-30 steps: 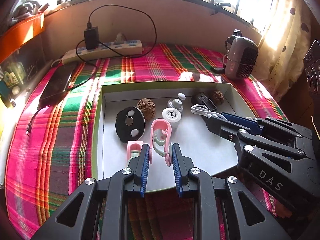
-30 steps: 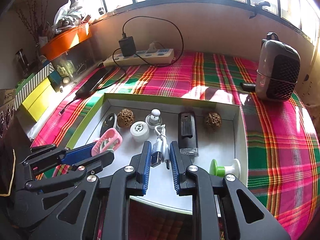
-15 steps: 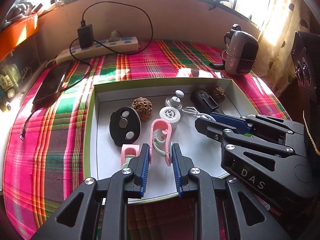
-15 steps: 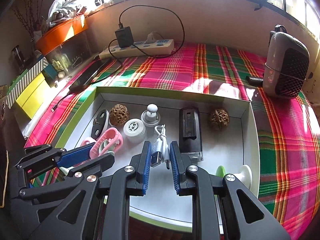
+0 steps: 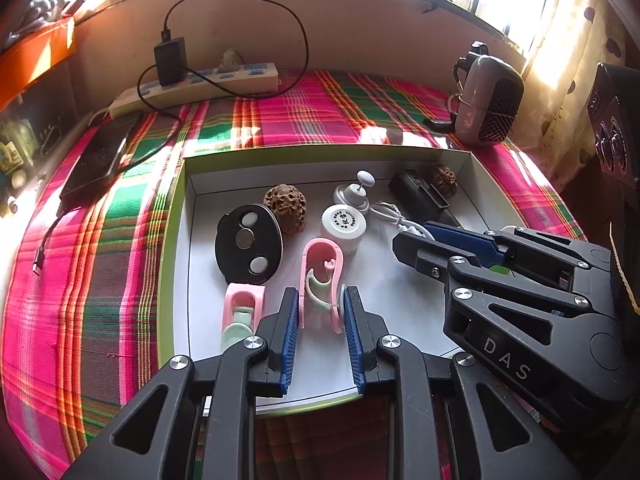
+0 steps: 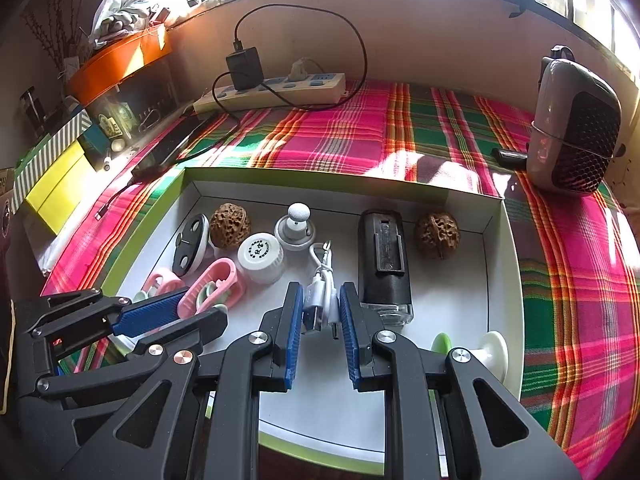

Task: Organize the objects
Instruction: 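Open right tool to set the white cable down while left tool releases the pink clip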

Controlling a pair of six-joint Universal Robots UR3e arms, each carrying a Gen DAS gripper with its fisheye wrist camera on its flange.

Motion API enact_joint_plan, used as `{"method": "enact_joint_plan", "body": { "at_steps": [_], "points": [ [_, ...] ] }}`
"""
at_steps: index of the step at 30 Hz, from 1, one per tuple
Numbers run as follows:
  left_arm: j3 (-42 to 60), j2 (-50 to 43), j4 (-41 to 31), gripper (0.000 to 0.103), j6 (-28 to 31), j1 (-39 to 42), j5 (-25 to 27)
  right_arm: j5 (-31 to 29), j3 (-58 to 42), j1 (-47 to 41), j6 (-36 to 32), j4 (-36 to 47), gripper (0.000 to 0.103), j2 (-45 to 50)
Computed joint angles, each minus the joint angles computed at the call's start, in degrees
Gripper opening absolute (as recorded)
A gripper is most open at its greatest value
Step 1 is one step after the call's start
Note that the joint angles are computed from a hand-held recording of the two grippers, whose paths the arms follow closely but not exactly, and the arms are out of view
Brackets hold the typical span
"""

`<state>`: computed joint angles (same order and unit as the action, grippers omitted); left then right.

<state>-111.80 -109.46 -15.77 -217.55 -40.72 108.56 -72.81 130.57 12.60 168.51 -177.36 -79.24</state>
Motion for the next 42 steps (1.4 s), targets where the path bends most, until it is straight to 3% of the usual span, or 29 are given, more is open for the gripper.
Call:
{"method": "enact_joint_plan", "body": {
  "at_steps": [25, 42],
  "points": [
    [-0.02, 0.03, -0.2, 0.021, -0.23, -0.05, 0.17, -0.8, 0.91, 0.1, 0.94, -1.09, 0.021, -0.63],
    [0.46, 0.75, -2.33, 0.026, -2.12, -1.2, 1.91, -1.49, 2.65, -0.12, 1.82, -1.36, 0.03, -2.95]
  ]
}}
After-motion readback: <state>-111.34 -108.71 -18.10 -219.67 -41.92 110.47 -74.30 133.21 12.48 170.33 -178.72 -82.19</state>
